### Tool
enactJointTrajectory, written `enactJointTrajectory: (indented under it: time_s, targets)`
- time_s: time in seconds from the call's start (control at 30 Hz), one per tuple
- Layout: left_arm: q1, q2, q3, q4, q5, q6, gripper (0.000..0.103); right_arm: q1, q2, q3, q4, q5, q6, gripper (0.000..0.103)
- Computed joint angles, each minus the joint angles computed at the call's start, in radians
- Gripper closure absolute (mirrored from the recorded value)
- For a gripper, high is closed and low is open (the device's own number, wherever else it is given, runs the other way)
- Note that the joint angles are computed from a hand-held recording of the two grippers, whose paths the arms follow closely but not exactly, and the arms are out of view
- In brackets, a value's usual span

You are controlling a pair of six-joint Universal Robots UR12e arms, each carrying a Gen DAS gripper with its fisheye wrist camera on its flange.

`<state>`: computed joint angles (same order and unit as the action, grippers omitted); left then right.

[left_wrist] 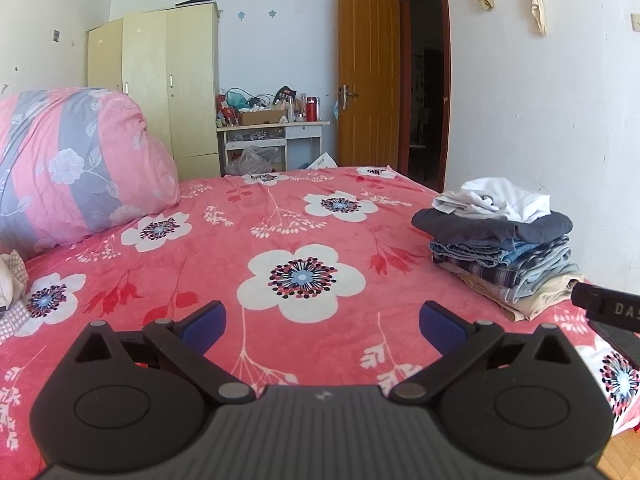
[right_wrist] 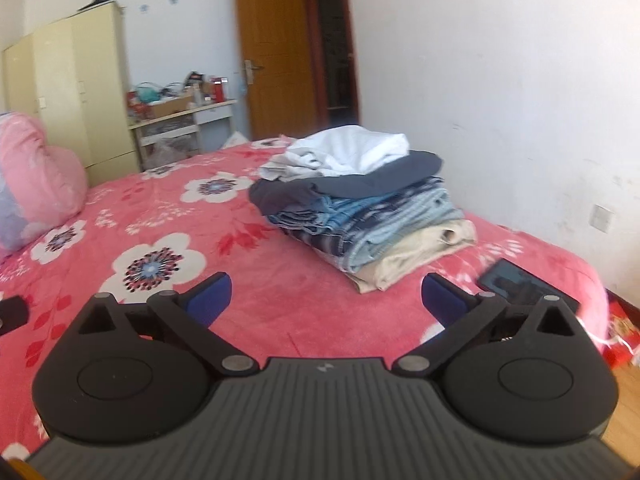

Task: Fold clothes

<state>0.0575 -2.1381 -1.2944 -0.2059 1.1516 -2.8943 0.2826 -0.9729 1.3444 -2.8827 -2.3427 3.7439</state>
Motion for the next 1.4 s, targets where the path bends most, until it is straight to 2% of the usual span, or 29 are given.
enactJointTrajectory:
  time_s: [0.17,0.57,0.9,1.4]
  targets:
    - [0.009,0.016,-0.019,0.013,-0.006,-0.008,0.000,0.014,-0.007,-0.007,0.062,-0.014,0.046,0.001]
    - [0.016,0.040,-0.054,0.030,-0.021,-0.014,0.000,0.041,-0.020,0.002,0.093,-0.075,0.064,0.001]
    - [0.022,0.055,-0.069,0.040,-0.025,-0.023,0.000,0.047,-0.014,-0.014,0.080,-0.057,0.025,0.001]
    - [0.029,0.067,-0.083,0.048,-0.026,-0.032,0.000,0.056,-0.021,-0.008,0.074,-0.051,0.029,0.001]
